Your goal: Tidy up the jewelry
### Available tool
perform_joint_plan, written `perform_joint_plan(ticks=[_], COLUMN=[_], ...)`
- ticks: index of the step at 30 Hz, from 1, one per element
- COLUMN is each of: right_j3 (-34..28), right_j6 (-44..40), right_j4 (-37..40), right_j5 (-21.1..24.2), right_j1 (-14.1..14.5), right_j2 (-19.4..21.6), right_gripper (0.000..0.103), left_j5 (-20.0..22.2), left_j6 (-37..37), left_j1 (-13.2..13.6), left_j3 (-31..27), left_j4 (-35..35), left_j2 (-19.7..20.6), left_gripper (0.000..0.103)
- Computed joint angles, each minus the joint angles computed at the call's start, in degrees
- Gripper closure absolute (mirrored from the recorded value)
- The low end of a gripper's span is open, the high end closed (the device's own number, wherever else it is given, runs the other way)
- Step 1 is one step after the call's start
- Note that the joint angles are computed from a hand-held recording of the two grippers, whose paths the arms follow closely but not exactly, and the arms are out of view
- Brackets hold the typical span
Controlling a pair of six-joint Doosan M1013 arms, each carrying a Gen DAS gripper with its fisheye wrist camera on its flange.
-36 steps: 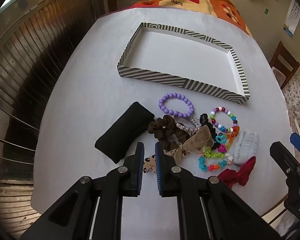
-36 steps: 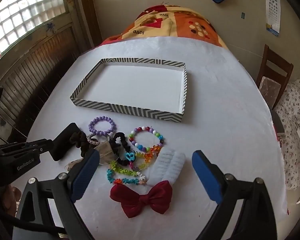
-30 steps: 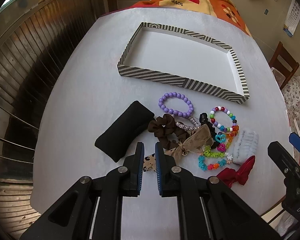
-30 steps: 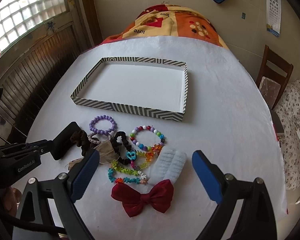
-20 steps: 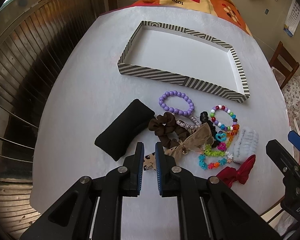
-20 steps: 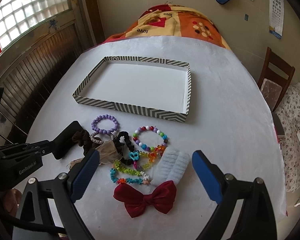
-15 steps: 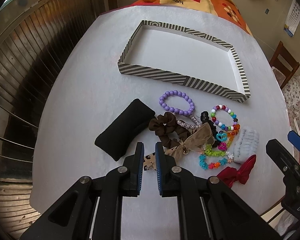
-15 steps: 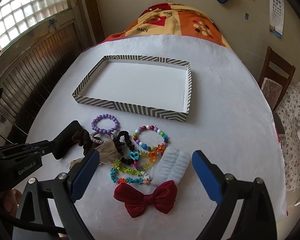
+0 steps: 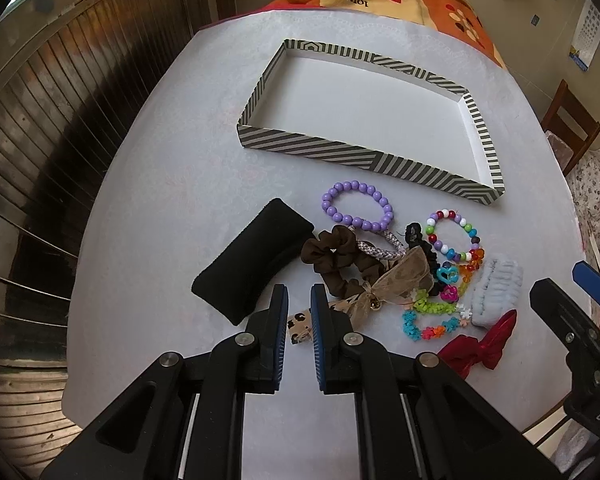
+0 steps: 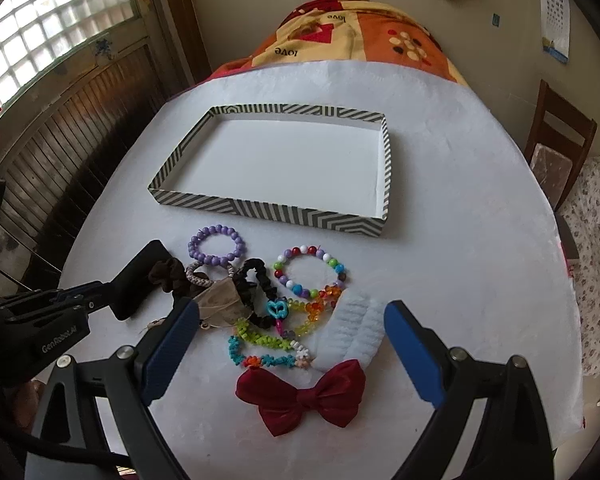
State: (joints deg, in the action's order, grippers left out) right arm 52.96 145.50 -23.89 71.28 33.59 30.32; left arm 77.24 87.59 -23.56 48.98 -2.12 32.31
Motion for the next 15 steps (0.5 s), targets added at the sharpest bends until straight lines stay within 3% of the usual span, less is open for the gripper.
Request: perform_joint_plan(ticks=[15], right_j3=[-1.5], right_j6=[-2.5], right_j4=[1.1], right_j5=[2.4], right_j1=[-0.3], right_j2=[0.7], right_gripper=[0.007], left_j5=[0.5], left_j6=[0.1], left_j1=[0.0], left_j3=[-0.5], left_j4=[0.0], left_j2=[0.3], left_gripper=[0.099])
